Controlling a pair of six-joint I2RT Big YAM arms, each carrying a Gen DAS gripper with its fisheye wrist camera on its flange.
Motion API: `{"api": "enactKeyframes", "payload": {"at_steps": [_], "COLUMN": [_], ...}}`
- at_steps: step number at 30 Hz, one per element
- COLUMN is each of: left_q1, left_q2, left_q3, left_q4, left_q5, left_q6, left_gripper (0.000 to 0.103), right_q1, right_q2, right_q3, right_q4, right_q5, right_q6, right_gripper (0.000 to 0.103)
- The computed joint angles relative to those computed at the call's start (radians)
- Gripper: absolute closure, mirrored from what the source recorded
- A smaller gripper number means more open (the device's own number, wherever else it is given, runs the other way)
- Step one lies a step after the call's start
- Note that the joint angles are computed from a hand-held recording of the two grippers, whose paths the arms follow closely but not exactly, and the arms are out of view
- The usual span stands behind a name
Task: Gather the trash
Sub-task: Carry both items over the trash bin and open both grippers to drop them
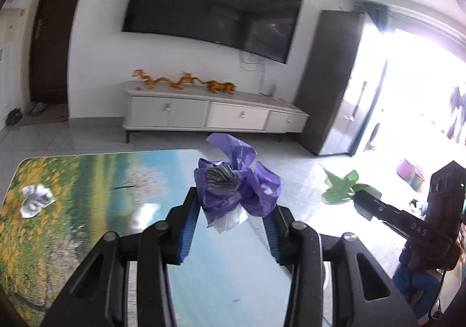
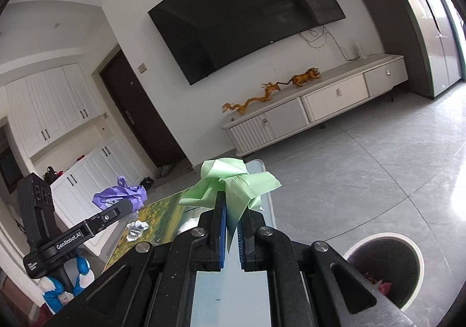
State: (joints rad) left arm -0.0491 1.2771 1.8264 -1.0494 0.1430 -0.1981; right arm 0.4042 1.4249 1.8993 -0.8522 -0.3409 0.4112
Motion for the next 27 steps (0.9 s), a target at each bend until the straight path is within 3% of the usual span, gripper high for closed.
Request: {"api": "enactKeyframes", "payload": {"at_steps": [5,10,13,18,23,24,27], "left_q1": [-0.153,-0.256,-0.301,-0.351,-0.372,-0.374,-0.379], "left_q2": [0.081,0.193,0.265,0.373,0.47,0.489,0.535], "left_q3": [0.084,0.168,0.217,0.279,0.344,0.36,0.4], "left_q4": [-0.045,-0.101,-0.135,-0.182,-0.226,-0.236,-0.262], "left_q5": [-0.035,-0.044,-0.044,-0.043,-0.022,-0.012,0.005], "left_q6": [0.02,0.016,0.008,0.011,-0.005,-0.009,-0.013], "left_gripper": [0.063,0.063,0.062,0.06,0.052,0.051,0.049], "right_q1": [-0.074,-0.141,-0.177,-0.227,-0.252,-0.258,-0.282], "right_q2": [-0.035,-0.008,0.023,0.034,0.076,0.08,0.086], "right_q3": [-0.045,-0.064,-0.09,-0.197,-0.224,-0.233,-0.259], "right_q4": [-0.071,-0.144,-0.191,-0.203,-0.22,-0.222,-0.217], "right_q5": [0.053,0.078,0.076,0.026,0.007,0.009,0.002], "right_q6": [-0.024,-0.043,-0.038,0.002,0.0,0.002,0.021], "right_gripper": [0.096,0.096,0.096,0.095,0.093,0.092,0.07]}}
